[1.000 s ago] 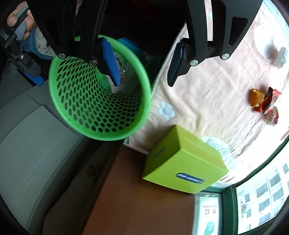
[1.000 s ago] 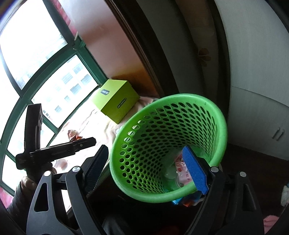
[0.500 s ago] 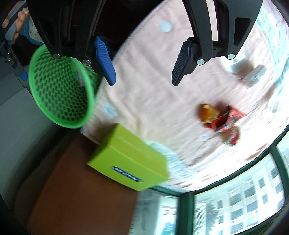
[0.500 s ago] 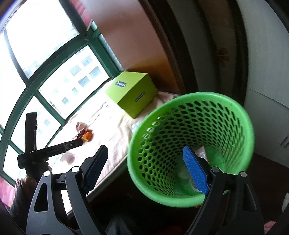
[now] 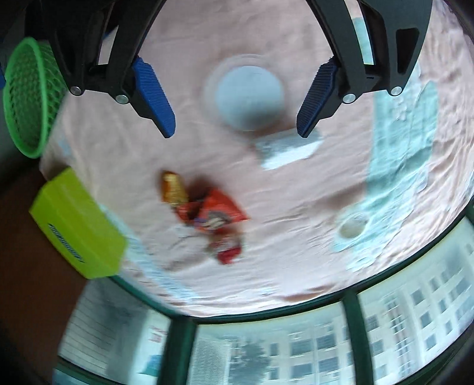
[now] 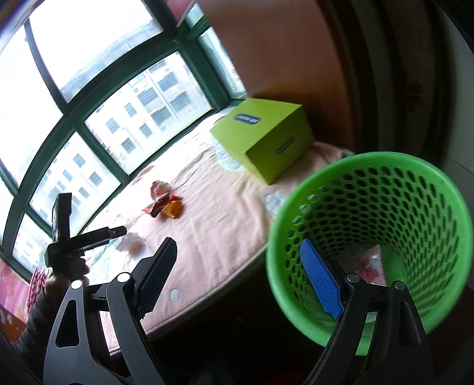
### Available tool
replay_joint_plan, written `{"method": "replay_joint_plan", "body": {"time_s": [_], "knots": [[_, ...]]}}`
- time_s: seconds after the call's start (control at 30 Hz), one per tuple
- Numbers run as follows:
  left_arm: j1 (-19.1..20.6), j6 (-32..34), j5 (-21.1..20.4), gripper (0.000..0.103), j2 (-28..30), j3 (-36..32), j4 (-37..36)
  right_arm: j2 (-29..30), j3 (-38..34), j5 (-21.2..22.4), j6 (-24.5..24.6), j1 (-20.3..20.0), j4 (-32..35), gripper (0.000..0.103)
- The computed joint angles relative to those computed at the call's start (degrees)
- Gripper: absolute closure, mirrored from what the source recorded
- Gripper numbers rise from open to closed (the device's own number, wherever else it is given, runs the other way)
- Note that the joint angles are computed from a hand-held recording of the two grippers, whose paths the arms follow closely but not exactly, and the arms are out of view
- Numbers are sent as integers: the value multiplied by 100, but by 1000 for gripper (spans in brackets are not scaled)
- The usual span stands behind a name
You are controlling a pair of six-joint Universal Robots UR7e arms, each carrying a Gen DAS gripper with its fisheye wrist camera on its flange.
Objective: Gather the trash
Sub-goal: 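Move both tools back over the bed toward the foam block and lid, then grasp the white foam block with the left tool while the right grasps the clear lid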
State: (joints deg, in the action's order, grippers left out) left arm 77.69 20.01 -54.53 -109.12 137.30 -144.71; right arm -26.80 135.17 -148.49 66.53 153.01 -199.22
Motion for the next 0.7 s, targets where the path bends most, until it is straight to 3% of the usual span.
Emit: {"method": "replay_joint_plan", "body": {"time_s": [0.17, 0.4, 0.7], "knots": [[516, 42, 105, 20, 489, -345, -289, 273, -302, 232, -648, -192, -392, 18], [883, -35, -151, 21, 873, -667, -254, 519, -719, 509, -1236, -414, -312, 18], [1155, -38, -597, 44, 1083, -944, -15, 852, -1347, 823, -1946, -655, -3, 18]]}}
